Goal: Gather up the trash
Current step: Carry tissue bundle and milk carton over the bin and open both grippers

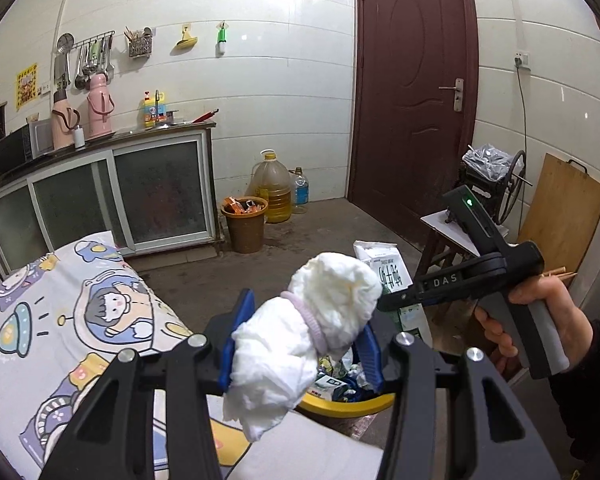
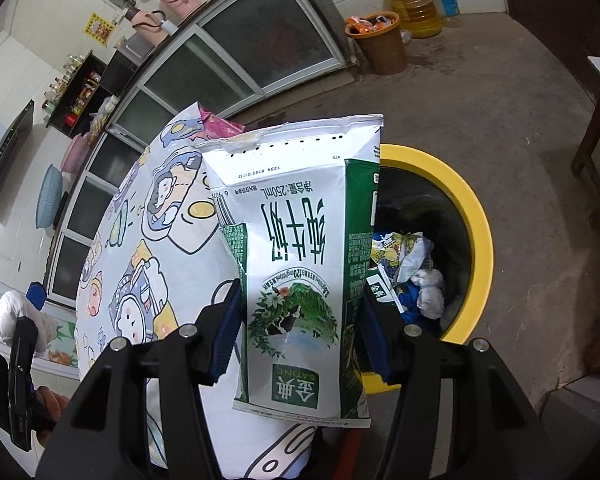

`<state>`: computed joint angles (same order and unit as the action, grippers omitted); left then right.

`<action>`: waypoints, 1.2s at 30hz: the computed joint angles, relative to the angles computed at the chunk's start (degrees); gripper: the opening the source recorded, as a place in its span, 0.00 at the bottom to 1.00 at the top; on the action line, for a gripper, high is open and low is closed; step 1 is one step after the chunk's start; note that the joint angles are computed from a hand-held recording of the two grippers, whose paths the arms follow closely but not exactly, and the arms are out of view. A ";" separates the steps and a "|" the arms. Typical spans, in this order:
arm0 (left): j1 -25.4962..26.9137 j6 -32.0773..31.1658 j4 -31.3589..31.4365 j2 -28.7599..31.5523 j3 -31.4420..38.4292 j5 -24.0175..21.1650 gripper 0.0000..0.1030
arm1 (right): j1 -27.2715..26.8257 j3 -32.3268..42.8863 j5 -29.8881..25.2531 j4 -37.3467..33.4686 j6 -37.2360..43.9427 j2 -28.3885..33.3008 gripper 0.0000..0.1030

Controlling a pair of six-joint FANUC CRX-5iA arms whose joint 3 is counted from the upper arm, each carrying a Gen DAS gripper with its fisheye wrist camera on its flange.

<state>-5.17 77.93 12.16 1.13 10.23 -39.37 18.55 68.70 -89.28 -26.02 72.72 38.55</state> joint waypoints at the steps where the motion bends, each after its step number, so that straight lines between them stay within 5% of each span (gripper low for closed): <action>1: -0.11 -0.05 0.09 0.22 0.11 0.15 0.44 | -0.09 -0.09 0.06 -0.06 -0.06 0.00 0.51; 21: -1.77 4.93 -4.17 7.26 6.32 -0.93 0.44 | 1.48 -5.79 4.78 5.81 -0.61 -1.73 0.51; 36: -2.38 11.38 -9.58 16.29 15.94 -7.24 0.44 | 3.69 -9.50 8.82 12.62 -2.00 -1.35 0.51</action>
<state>-7.55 89.32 2.58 17.41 26.16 -46.61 22.24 59.20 -80.46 -13.40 70.72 37.20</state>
